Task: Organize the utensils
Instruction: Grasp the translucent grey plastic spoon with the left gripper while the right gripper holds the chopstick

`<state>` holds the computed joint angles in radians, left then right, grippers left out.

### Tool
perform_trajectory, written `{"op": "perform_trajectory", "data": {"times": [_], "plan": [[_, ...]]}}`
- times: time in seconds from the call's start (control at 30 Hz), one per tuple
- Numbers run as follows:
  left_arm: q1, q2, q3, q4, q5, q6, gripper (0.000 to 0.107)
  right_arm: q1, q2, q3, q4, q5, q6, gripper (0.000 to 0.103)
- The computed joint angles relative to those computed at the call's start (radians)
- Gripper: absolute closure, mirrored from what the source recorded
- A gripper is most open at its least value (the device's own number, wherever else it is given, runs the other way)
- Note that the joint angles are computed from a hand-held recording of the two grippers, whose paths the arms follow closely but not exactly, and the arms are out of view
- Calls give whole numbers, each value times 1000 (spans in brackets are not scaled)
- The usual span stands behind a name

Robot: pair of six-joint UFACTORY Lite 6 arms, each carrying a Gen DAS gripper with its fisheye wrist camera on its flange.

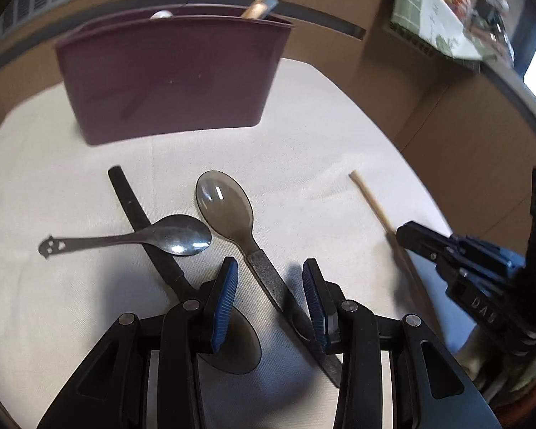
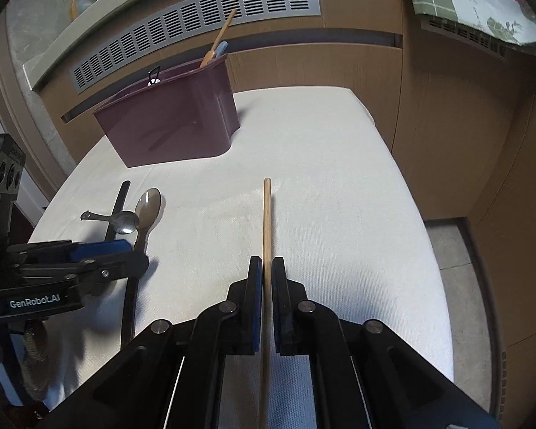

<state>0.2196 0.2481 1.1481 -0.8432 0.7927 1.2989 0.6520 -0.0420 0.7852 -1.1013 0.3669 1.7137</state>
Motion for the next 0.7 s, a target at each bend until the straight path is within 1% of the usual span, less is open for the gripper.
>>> {"op": "perform_trajectory", "data": {"times": [0.1, 0.2, 0.27, 0.33, 0.4, 0.43, 0.47, 0.57, 0.63, 0.7], "plan": [[-9, -38, -50, -7, -47, 75, 68, -14, 7, -7, -1, -25, 25, 95], [19, -61, -85, -23, -64, 195, 68, -7, 6, -9, -4, -16, 36, 95], [50, -66, -94, -34, -60, 264, 67, -2, -2, -13, -8, -12, 37, 94], [94, -39, -62, -28, -29, 299, 66, 6, -8, -13, -3, -6, 23, 93], [121, -6, -15, -7, 1, 276, 66, 14, -1, -4, 18, 11, -7, 87], [126, 7, 4, 3, 12, 260, 66, 17, 6, 4, 30, 19, -20, 86], [131, 26, 30, 12, 35, 242, 66, 14, 7, 6, 39, 16, -32, 86], [146, 84, 109, 35, 117, 173, 66, -22, 23, 17, 65, -39, -71, 86], [139, 113, 151, 42, 142, 120, 66, -33, 51, 41, 80, -44, -97, 86], [122, 136, 181, 39, 144, 76, 66, -43, 91, 77, 105, -39, -135, 86]]}}
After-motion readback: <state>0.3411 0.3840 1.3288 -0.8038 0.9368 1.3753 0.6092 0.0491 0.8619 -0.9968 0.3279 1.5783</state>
